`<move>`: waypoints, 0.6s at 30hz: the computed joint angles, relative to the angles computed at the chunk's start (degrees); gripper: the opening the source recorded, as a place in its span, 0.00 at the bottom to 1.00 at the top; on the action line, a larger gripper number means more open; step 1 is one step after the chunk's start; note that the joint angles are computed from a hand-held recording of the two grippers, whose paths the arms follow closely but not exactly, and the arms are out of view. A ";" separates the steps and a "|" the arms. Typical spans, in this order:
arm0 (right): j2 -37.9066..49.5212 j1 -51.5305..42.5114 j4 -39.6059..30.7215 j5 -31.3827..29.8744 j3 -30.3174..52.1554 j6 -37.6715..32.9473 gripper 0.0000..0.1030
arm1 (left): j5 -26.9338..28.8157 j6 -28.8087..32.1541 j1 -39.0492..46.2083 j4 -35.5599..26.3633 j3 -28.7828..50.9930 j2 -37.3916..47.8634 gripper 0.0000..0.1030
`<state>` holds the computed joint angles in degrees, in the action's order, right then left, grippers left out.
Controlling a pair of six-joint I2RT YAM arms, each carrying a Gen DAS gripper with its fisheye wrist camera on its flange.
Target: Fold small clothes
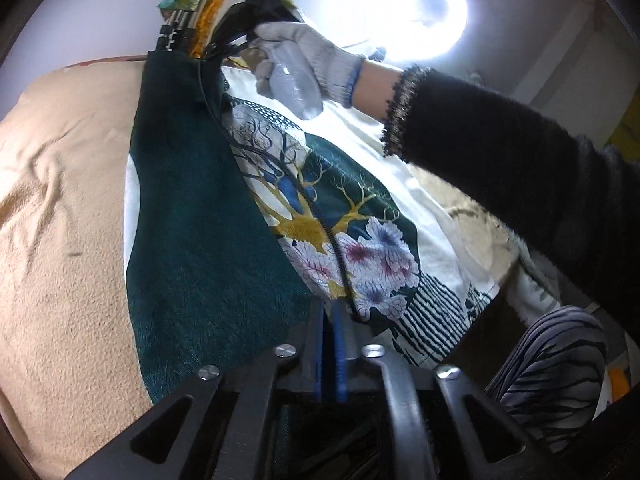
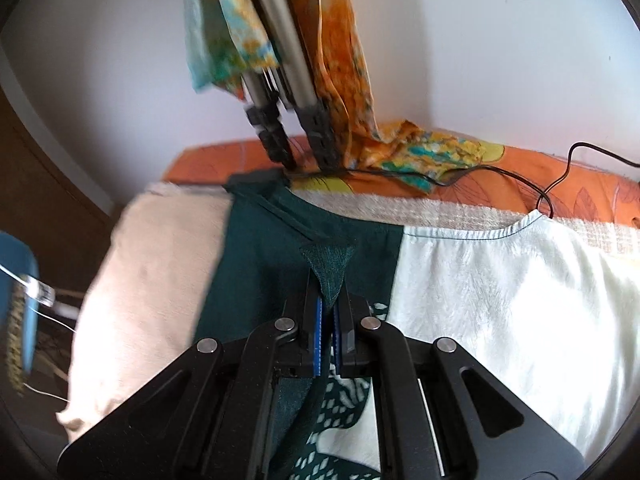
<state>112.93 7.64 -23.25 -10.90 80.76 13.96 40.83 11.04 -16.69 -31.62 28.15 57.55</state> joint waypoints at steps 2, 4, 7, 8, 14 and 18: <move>0.26 -0.09 -0.20 0.68 -0.34 -0.16 0.11 | -0.93 -0.44 -0.65 -0.16 -0.21 -1.44 0.30; -0.71 -0.26 -0.06 2.75 -1.32 -0.28 0.39 | 0.56 0.83 0.81 -1.75 -0.14 -2.86 0.31; -3.97 -1.17 0.42 4.82 -3.85 -1.22 0.52 | 1.96 2.45 3.70 -4.80 0.69 -5.06 0.33; -5.95 -1.92 0.60 4.45 -5.25 -1.12 0.52 | 2.37 2.90 4.99 -5.87 1.05 -5.83 0.33; -21.24 -6.62 -0.11 -0.78 -14.61 -1.39 0.52 | 3.45 9.09 15.54 -12.63 4.29 -8.07 0.31; -32.05 -9.32 -2.61 -2.09 -20.27 -3.14 0.52 | 2.65 12.53 20.84 -14.42 6.64 -8.36 0.31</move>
